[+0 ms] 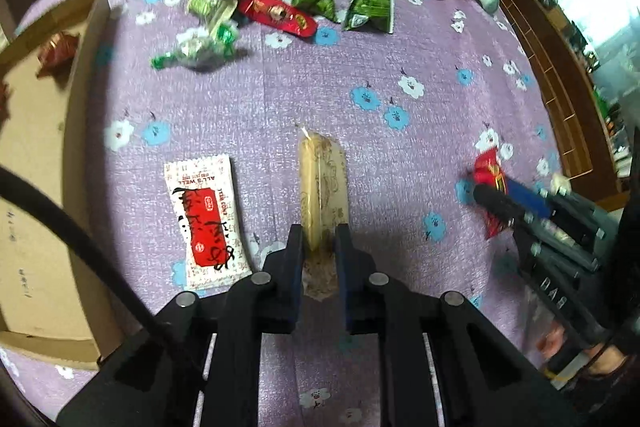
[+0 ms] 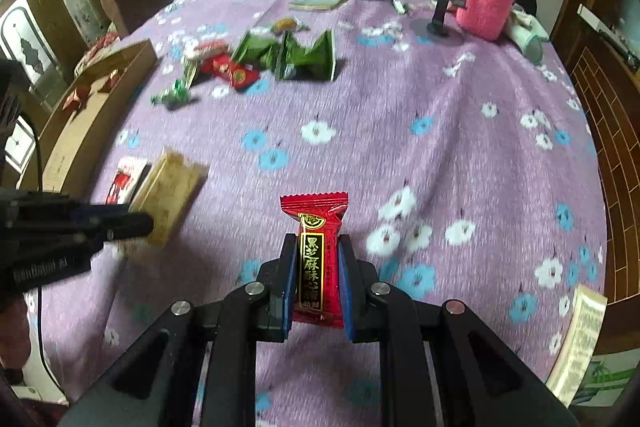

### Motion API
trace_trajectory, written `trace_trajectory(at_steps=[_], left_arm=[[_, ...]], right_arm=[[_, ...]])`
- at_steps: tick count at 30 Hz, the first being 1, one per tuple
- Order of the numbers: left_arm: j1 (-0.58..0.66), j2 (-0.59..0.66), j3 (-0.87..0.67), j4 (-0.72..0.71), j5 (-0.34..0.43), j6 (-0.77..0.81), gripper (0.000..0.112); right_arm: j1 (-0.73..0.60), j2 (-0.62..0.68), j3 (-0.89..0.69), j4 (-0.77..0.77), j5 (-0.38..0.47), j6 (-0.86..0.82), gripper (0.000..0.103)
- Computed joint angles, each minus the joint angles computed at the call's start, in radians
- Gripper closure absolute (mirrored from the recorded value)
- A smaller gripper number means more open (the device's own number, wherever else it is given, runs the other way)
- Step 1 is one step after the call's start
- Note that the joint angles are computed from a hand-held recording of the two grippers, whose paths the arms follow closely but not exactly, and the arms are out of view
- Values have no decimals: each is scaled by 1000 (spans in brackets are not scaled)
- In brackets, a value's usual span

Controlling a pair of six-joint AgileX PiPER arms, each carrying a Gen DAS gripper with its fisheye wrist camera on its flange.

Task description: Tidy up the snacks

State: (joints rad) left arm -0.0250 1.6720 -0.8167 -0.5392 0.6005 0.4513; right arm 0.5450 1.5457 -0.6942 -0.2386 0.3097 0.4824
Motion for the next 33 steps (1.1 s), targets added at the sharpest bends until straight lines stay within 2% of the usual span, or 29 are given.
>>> trace_trajectory(at_steps=[3,6,7,11,12,13,14,19,22,23,26,28,30,31,33], left_arm=[[18,71,-95,32,84,-50,89],[38,125,-177,27,186,-50,69],[19,154,-227,70,216,-99,60],[-18,211,-315,95,278,-170,39],[-29,212,-316,105,271,-189,39],[-54,206,-313,145,251,-238,50],[-82,186,-292,188,213,-269,78],[-136,138,-221,254,125,-330,81],[-159,102,-189,264,80,-313,97],[-152,88,-183,234,92,-271,112],[-135,87,-164,250,110,-260,112],[-105,138,-185,182,173,-183,111],[-103,111,-164,173,149,-190,111],[-92,117,-179,128,188,-154,106],[-63,145,-205,30,259,-97,87]], right_arm=[[2,10,-4,-12,5,34,86],[-4,30,-21,23,10,1,86],[-5,35,-24,41,13,-20,86],[-9,46,-34,71,10,-46,86],[-12,47,-36,90,10,-67,86],[-15,48,-35,100,9,-78,86],[-17,44,-32,97,2,-72,86],[-26,24,-10,115,-16,-88,86],[-27,8,1,102,-21,-73,86],[-24,4,2,90,-21,-61,86],[-17,-2,0,73,-10,-41,86],[-17,9,-6,68,6,-26,86],[-26,9,0,108,6,-53,86],[-26,8,1,109,7,-47,86],[-31,3,4,125,11,-61,86]])
